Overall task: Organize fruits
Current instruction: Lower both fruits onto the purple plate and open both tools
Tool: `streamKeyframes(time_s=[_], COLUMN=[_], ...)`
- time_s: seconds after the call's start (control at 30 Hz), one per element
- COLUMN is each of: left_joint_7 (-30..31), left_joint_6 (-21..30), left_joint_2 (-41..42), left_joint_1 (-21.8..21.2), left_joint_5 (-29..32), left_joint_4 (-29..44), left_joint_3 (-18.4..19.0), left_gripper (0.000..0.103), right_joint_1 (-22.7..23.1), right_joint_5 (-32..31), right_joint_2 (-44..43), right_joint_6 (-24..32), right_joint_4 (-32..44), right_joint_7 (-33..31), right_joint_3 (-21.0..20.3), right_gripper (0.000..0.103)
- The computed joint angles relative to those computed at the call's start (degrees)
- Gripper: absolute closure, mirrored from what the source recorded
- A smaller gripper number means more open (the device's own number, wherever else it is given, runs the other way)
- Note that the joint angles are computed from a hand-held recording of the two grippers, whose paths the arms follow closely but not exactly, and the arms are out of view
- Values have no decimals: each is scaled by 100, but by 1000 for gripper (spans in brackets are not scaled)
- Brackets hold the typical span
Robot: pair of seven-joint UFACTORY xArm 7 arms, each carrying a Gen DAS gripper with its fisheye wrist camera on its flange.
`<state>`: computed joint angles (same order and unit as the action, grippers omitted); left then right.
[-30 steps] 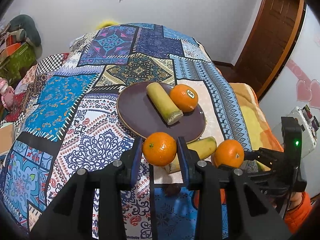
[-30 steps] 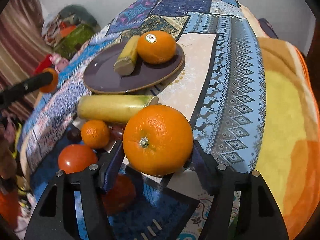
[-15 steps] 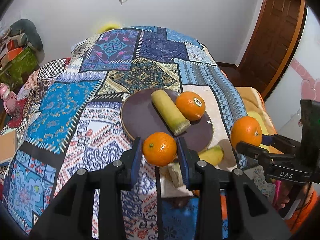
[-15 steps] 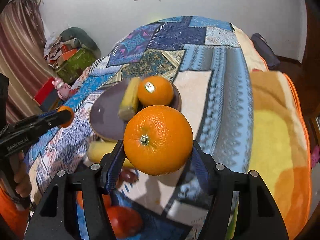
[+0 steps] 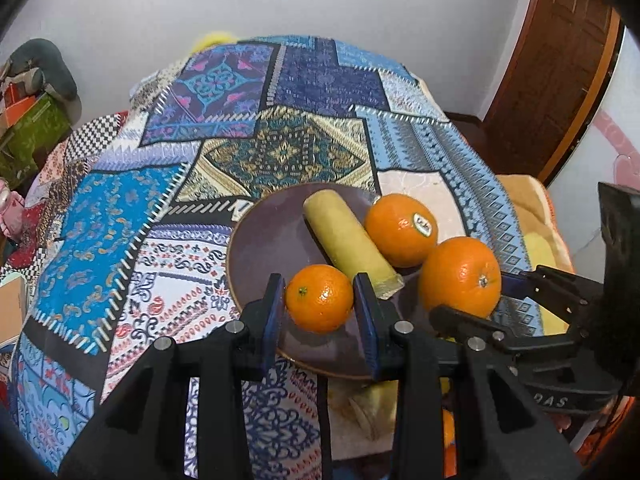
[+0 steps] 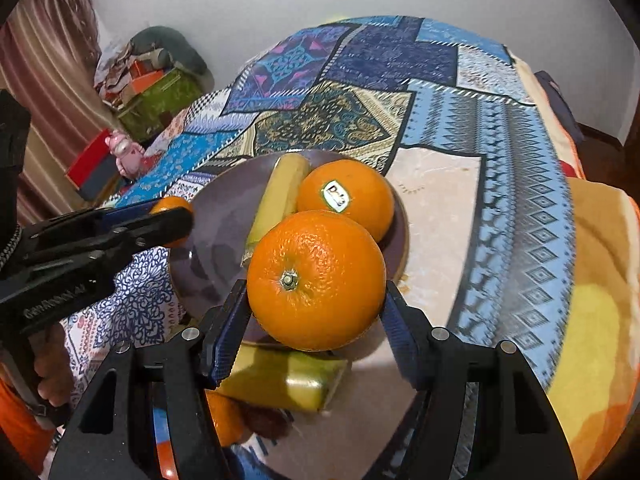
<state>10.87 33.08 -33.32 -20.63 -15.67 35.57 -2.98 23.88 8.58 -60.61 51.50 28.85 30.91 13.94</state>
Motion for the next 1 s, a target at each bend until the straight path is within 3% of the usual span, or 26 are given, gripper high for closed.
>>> streamKeyframes(time_s=[0.5, 0.8, 1.0], left_joint_7=[81, 92, 31], left_joint_6=[-33, 162, 487], left_joint_2=[513, 19, -689], left_joint_1=[-54, -92, -41], left_joint_5=[-83, -96, 4], left_joint_4=[110, -64, -298], left_joint_3=[-70, -26, -1], left_gripper=[68, 67, 67], right_joint_1=[45, -29, -87], right_joint_5=[66, -52, -99], right_joint_2=[293, -98, -652], right_joint_6=[-58, 176, 641], right_joint_4=[-5, 97, 211], right_joint_7=[-188, -126, 18], right_joint_3=[-96, -39, 99], right_gripper=[40, 39, 38])
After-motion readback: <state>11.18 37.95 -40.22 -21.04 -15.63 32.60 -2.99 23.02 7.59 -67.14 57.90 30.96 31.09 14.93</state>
